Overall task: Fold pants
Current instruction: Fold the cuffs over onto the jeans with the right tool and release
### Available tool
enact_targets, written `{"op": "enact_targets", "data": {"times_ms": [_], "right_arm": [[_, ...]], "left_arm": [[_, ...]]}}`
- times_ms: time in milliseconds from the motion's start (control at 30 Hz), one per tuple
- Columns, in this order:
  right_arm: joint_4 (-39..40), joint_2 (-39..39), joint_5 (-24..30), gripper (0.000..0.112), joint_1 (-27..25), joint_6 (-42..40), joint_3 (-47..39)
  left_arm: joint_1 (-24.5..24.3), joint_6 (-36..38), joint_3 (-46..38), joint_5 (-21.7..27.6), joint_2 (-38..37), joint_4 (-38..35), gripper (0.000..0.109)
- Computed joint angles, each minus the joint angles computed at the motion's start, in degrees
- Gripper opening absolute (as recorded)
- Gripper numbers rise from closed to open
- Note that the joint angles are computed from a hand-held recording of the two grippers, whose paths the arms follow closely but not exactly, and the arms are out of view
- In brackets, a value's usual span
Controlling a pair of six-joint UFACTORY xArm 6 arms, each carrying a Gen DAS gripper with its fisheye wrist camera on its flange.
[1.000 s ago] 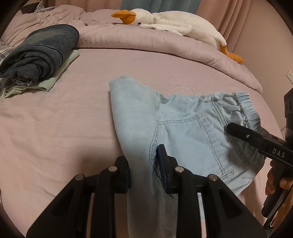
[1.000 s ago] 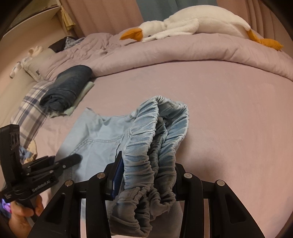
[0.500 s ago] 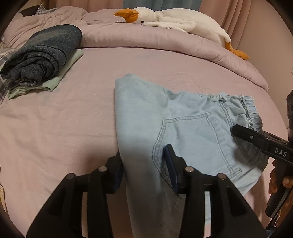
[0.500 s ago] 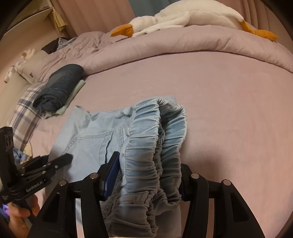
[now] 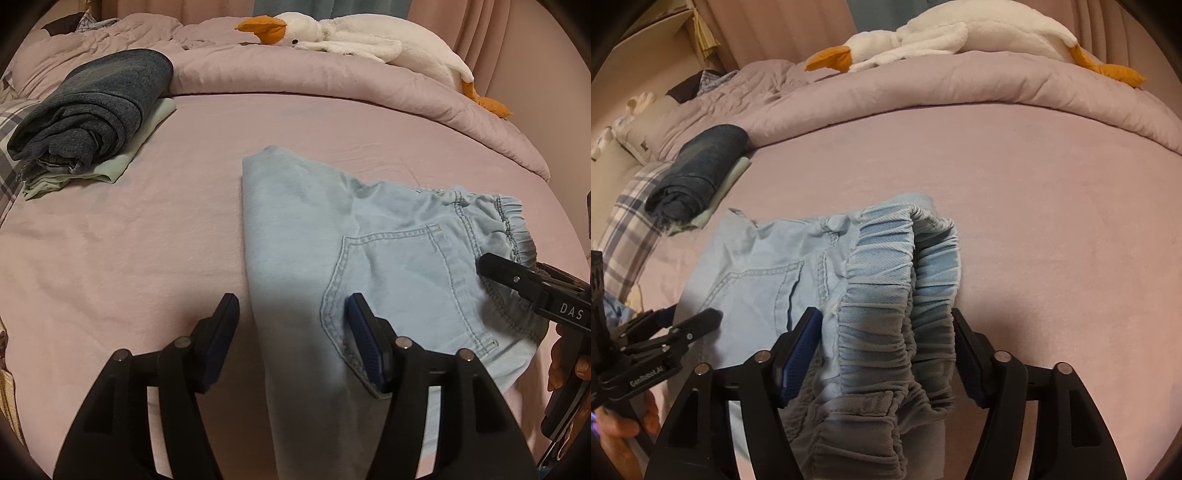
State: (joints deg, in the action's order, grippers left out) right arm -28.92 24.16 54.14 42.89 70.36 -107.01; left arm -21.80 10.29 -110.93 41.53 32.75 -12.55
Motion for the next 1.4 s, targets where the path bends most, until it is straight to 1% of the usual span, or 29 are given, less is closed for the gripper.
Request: {"op": "enact_targets", "data": {"times_ms": [67,167,233,300,400,433,500,533,567,600,700,833,900,967,1000,1100,1167,1267,1400], "right_arm": [[0.12,0.0,0.08,0.069,-0.04,-0.05,0.0],[0.12,0.31,0.9,0.069,0.05,-0.38,-0.63],[-0.27,1.05,2.42,0.073,0.28,-0.85,-1.98],[-1.1,2.06,4.87,0.079,0.69,-1.22,-3.83],[-1.15,2.4,5.7,0.08,0.81,-1.56,-4.39],[-1.12,2.44,5.97,0.081,0.8,-1.58,-4.42],[-1.19,3.21,7.81,0.086,0.94,-1.81,-5.72],[-1.27,3.38,8.19,0.086,0.98,-1.87,-5.97],[-1.34,3.45,8.36,0.086,1.04,-1.93,-6.11],[-1.53,3.67,8.76,0.087,1.09,-2.2,-6.49],[-2.49,4.55,10.47,0.095,1.3,-2.73,-7.71],[-1.17,4.57,10.61,0.097,0.87,-2.53,-7.73],[-0.95,5.26,12.3,0.097,1.09,-3.23,-9.45],[-1.29,5.87,14.65,0.097,1.77,-2.61,-11.78],[-2.41,5.58,15.8,0.097,2.49,-1.67,-12.34],[-6.05,1.83,16.11,0.097,4.78,1.15,-9.75],[-7.17,-0.56,17.28,0.097,6.45,2.52,-8.5],[-8.52,-4.42,17.91,0.097,9.28,4.77,-5.7],[-8.81,-7.17,19.54,0.097,13.03,7.05,-4.21]], "left_arm": [[0.01,-0.8,-0.34,0.36,0.19,0.94,0.07],[0.01,-1.6,-0.49,0.75,0.25,1.49,0.074],[0.0,-2.33,-0.77,1.2,0.37,2.33,0.078],[-0.11,-2.87,-0.89,1.34,0.42,3.04,0.08],[-0.14,-3.34,-1.44,2.05,0.72,3.61,0.084],[-0.14,-3.44,-2.03,2.82,1.03,3.72,0.087],[-0.16,-3.92,-2.05,3.17,1.03,3.95,0.09],[-0.18,-4.34,-1.99,3.24,1.0,4.33,0.094],[-0.25,-4.91,-2.39,3.91,1.22,4.97,0.1],[-0.29,-5.37,-2.96,4.81,1.53,5.49,0.102],[-0.25,-7.07,-3.29,5.8,1.73,5.34,0.102],[0.17,-10.13,-5.28,9.47,2.34,4.01,0.102],[0.04,-11.85,-5.2,10.52,1.68,5.71,0.102],[-0.07,-11.65,-1.58,8.83,-1.37,5.52,0.102],[0.05,-10.72,1.83,6.67,-4.15,4.44,0.102],[0.51,-9.97,8.56,2.64,-10.11,2.58,0.102],[0.81,-9.23,12.39,0.91,-13.86,1.02,0.102],[0.95,-9.36,18.4,-0.03,-20.19,0.85,0.102],[-0.35,-11.95,22.88,0.52,-25.72,6.04,0.102]]}}
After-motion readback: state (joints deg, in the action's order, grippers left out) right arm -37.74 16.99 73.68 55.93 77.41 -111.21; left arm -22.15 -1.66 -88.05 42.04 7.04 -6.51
